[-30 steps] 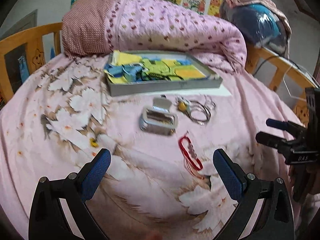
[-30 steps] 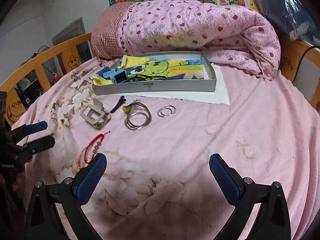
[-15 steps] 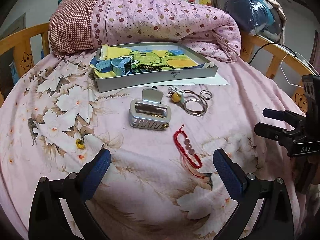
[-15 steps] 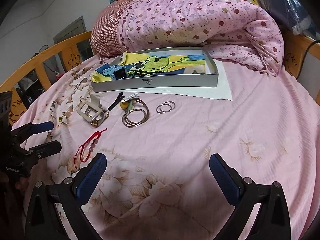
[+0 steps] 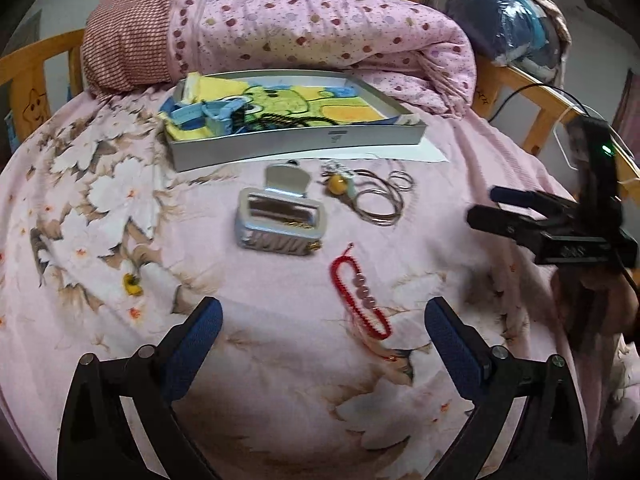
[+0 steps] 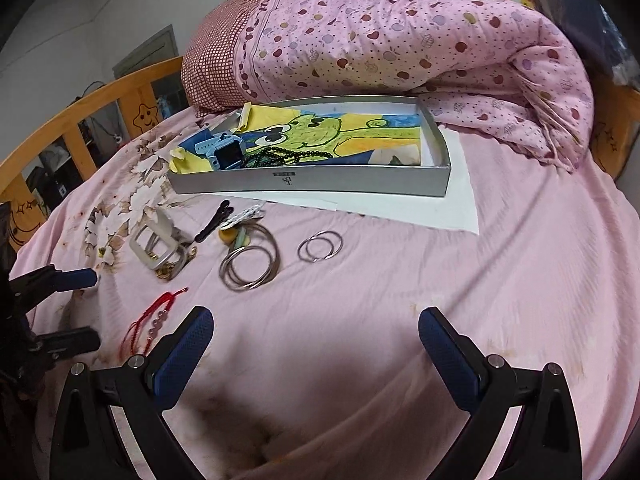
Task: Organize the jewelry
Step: 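Grasp the red string bracelet with the left tool while the right tool approaches the silver rings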
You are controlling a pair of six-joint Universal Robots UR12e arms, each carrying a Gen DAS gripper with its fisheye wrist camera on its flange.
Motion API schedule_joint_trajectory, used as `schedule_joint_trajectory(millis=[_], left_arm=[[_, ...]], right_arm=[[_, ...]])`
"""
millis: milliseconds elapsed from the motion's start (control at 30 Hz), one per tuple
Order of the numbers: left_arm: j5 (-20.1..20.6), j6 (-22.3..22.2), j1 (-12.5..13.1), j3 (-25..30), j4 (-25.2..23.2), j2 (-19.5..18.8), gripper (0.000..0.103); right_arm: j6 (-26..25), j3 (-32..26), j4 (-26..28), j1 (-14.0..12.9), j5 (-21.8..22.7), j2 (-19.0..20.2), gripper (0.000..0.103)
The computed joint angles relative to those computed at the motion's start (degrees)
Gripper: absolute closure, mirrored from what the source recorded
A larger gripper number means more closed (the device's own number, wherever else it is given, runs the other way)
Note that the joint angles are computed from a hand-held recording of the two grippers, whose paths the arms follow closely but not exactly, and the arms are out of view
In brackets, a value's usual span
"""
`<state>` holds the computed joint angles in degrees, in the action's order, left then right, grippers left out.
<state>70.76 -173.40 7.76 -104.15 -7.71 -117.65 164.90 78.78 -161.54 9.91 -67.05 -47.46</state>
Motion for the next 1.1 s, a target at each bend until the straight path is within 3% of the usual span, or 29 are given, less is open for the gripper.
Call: schedule_joint_trajectory(millis=[267, 433, 500, 567, 733, 900, 1100], left_arm=[[-2.65, 0.59, -0.65, 2.66, -4.84, -1.43, 0.044], [-0.3, 0.42, -1.39, 4.55, -8.71, -2.54, 0.068], [2.23, -0.15, -1.83, 4.86, -8.31, -2.87, 0.077], [3.83, -0.88, -2.11, 5.34, -8.1, -3.22, 0.083], [5.99, -2.3, -2.53, 6.3, -7.62, -4.0, 0.093], [7.11, -2.68, -2.91, 7.45, -7.46, -4.78, 0.094], [7.49, -3.28, -3.19, 8.76, -7.87, -5.52, 0.094]], right_arm=[[-1.49, -4.95, 3.44, -0.67, 2.72, 2.71, 0.004], [-3.55, -9.71, 7.97, -0.66, 3.99, 5.31, 0.021], [-4.44, -11.54, 9.56, -0.55, 4.26, 6.37, 0.036], [-5.62, -13.35, 11.51, -0.46, 4.85, 7.38, 0.04], [-8.77, -16.24, 15.95, -0.13, 6.2, 8.93, 0.046], [-9.76, -16.93, 17.8, -0.24, 7.28, 9.25, 0.05], [-11.93, -16.74, 18.5, 0.02, 7.27, 9.04, 0.074]])
